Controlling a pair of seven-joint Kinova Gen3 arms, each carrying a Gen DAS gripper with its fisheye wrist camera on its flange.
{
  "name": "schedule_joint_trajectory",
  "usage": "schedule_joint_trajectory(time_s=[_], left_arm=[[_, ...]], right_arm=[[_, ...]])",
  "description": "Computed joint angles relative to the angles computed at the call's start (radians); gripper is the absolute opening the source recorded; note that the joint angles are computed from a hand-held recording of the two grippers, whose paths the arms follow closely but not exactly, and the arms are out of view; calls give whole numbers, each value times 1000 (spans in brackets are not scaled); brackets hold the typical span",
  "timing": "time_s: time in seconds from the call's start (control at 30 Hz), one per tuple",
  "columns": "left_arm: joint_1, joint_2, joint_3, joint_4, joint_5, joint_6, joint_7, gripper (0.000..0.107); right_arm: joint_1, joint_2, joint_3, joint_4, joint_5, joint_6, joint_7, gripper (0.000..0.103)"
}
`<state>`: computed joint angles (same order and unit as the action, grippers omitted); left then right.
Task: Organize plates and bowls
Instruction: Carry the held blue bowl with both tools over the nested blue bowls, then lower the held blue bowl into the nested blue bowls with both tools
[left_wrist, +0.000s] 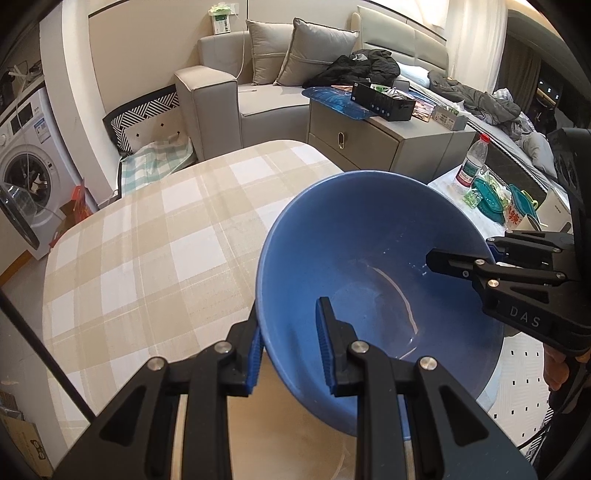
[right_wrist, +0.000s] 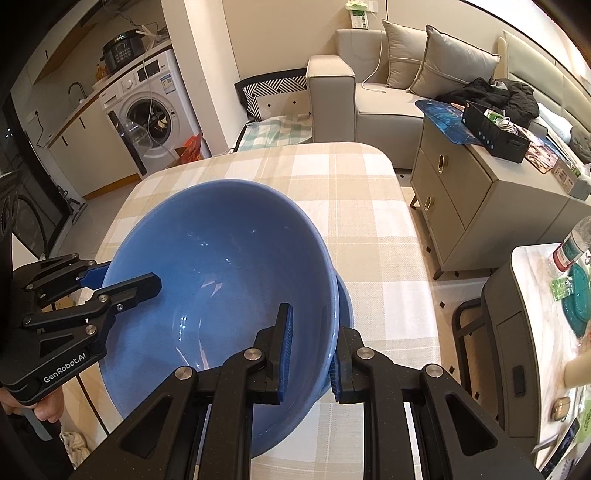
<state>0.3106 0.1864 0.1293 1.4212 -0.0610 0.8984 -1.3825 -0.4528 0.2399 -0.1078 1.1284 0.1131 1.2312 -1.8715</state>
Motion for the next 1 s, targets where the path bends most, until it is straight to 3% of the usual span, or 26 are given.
schedule_joint_trajectory(time_s=[1.0], left_arm=[[19, 38, -8, 43, -29, -47, 33, 24]], right_arm=[[-52, 23, 5, 55, 100, -18, -30, 17]])
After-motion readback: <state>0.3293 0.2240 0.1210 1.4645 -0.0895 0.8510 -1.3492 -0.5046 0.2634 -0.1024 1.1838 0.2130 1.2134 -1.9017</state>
